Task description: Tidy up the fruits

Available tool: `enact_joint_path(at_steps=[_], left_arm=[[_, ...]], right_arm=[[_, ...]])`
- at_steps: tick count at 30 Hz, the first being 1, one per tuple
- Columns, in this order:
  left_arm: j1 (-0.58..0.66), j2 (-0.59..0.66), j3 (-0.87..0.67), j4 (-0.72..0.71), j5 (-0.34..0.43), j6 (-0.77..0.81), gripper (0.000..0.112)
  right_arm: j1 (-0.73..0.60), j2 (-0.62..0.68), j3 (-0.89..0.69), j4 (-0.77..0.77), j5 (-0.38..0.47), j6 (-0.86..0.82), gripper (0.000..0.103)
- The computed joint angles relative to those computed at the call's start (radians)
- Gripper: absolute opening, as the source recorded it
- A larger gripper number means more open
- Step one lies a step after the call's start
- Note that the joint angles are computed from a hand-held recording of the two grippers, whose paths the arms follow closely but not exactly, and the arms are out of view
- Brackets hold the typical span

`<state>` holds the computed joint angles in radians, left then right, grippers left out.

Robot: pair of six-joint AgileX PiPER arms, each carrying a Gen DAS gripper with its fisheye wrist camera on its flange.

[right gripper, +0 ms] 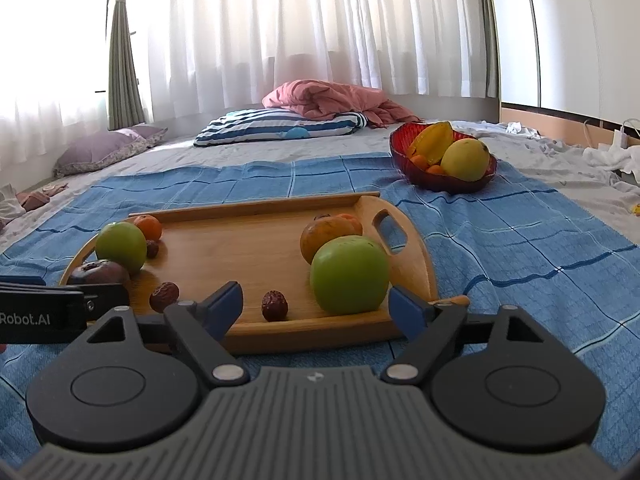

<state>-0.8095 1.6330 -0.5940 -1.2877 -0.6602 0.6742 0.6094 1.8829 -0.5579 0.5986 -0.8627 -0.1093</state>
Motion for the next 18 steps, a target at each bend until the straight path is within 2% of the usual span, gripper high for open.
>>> enact_joint_path(at_steps=[18], left_arm=[[0.021, 0.013, 0.048, 0.021, 0.016, -0.064, 0.103]], right_arm=[[0.028, 0.011, 0.003, 0.028, -0.002, -0.024, 0.094]])
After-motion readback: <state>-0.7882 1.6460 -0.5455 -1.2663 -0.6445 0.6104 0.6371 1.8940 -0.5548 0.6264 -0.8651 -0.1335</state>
